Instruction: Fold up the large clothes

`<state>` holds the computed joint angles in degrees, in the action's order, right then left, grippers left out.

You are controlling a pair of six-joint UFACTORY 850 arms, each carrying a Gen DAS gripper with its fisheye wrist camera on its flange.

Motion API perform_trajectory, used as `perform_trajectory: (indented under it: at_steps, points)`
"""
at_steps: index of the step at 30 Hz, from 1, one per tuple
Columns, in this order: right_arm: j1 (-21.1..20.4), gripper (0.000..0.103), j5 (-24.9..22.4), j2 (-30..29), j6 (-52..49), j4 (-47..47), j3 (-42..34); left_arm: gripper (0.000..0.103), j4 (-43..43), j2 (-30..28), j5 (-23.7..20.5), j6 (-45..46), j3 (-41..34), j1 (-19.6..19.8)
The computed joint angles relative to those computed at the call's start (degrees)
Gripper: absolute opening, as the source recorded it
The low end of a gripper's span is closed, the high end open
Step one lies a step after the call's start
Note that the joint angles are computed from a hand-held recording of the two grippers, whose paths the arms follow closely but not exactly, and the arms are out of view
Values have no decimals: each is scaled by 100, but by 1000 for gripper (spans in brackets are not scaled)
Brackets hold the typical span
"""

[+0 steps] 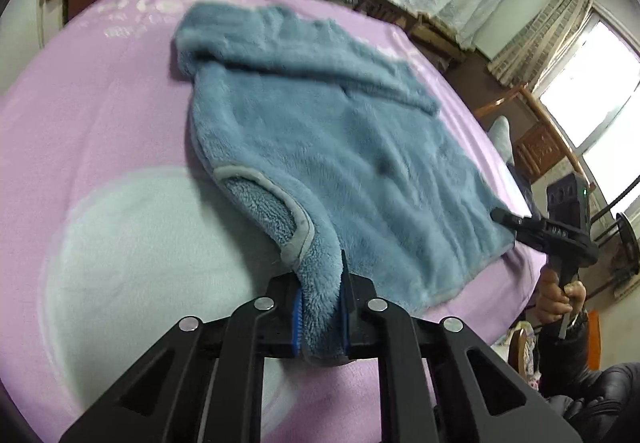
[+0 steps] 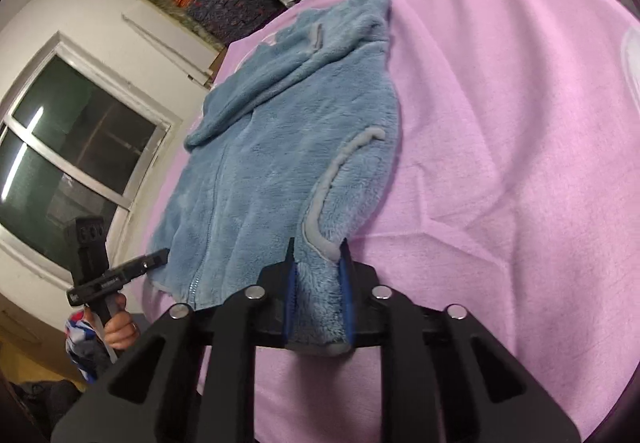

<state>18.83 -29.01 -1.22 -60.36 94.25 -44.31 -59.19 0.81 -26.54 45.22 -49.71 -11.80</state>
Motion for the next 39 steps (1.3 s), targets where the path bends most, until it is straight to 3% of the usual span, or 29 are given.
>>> perform_trajectory:
  at_steps: [6,13,26,32,35,39]
  points:
    - [-164,13,-487,311,-623,814,233,13,-576,529,209,542,116,156]
    - [-379,13,-1072,241,-801,974,-8,13,-569,399,290,544,-289,196]
    - [-419,13,-831,-638,-473,624,-1592,14,74,-431,530,10,-1517,203]
    - [-524,13,-725,-1373,9,320,-2571,14,1045,-1168,541,-1065,-2457,236]
    - [-554,13,-541,-1852,535,11,-3199,14,2219,-1710,555,-2335,-3086,231]
    - [-556,14,-155,-2481,1234,-508,-3982,15,3157,-2512,274,-3482,-3912,298]
